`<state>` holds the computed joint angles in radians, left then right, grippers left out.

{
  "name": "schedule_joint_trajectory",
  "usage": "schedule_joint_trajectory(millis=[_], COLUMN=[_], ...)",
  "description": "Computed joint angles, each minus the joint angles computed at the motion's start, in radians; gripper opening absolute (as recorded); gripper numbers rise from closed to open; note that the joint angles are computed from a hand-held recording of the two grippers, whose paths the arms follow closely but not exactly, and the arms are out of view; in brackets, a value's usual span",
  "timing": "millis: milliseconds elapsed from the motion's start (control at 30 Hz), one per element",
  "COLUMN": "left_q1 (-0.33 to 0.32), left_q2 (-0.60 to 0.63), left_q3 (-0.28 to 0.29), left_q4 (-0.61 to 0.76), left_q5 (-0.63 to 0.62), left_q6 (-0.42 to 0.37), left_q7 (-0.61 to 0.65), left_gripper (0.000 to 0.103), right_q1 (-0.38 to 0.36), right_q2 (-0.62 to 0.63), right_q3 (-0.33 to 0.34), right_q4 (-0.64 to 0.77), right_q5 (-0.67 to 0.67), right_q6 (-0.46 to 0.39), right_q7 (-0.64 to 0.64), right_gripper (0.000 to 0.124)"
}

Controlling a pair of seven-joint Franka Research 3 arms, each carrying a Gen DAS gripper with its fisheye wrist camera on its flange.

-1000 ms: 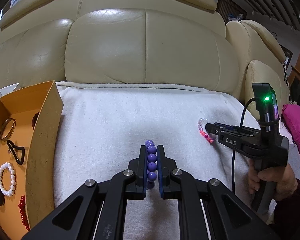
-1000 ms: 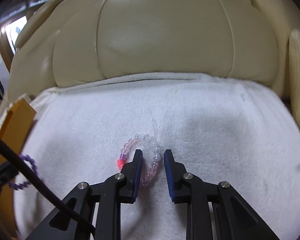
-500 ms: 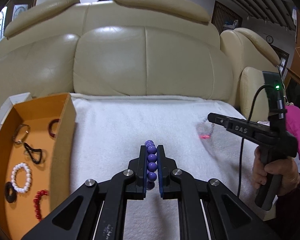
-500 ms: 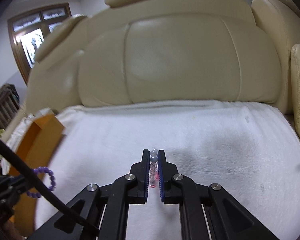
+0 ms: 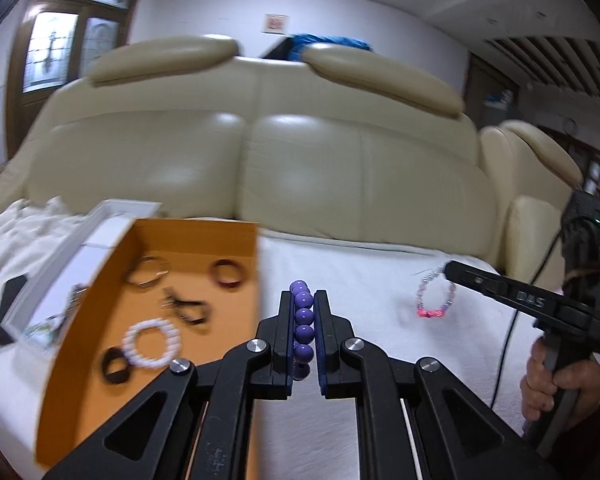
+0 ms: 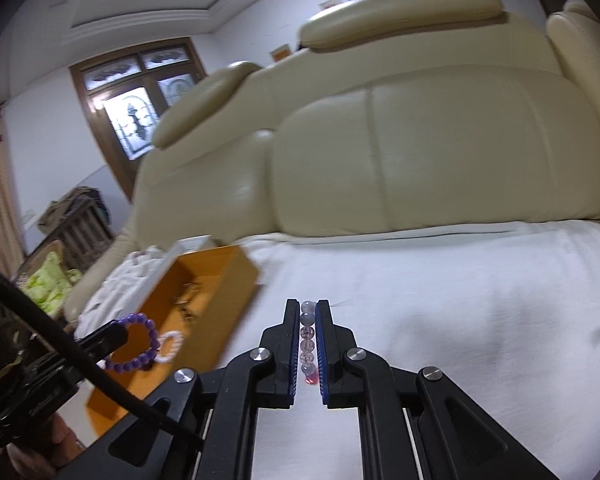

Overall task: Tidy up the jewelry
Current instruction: 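Carry the purple bracelet to the orange box with the left tool while the right carries the pink one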

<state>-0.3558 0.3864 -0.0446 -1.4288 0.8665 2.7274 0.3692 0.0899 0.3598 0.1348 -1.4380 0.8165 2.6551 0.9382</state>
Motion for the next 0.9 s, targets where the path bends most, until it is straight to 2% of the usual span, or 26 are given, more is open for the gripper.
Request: schedule_joint_trajectory(millis=[100,200,333,467,600,800,900], left_q1=[-0.004,0.028,0.079,0.129,0.163,0.176,0.166], left_q2=[-0.100,-0.170,-0.232,-0.262,-0.280,-0.256,-0.247], left_q3=[0.034,0.022,-0.015,-0.054,-0.077,-0.095,-0.094], left_q4=[-0.137,-0.236,-0.330,-0.382,-0.420,-0.407,-0.392], left_q5=[0.082,0.119,0.122,0.115,0.079,-0.016,-0.011], left_q6=[-0.014,-0.054,-0.106,-0.112,-0.107,-0.100,-0.113], left_q7=[-0.149,-0.237,-0.279,-0.280,-0.247,-0.152,-0.139], left_gripper=[0.009,0.009,0.009,0.009,0.009,0.009,0.009], right_q1=[-0.005,0.010,0.052,0.094,0.134,0.164,0.169], right_q2=[-0.026,-0.053,-0.069,-0.069,-0.038,-0.013,-0.009], right_q3=[0.044,0.065,0.073,0.073,0.067,0.060,0.059], right_q4=[-0.033,-0.062,-0.086,-0.093,-0.074,-0.073,-0.085], right_q5=[0.082,0.162,0.238,0.275,0.253,0.178,0.149], right_q6=[-0.014,-0.050,-0.105,-0.160,-0.195,-0.221,-0.215], right_q7=[-0.074,-0.138,-0.203,-0.230,-0.216,-0.171,-0.163], right_gripper=[0.009,0.009,0.009,0.009,0.009,0.009,0.009])
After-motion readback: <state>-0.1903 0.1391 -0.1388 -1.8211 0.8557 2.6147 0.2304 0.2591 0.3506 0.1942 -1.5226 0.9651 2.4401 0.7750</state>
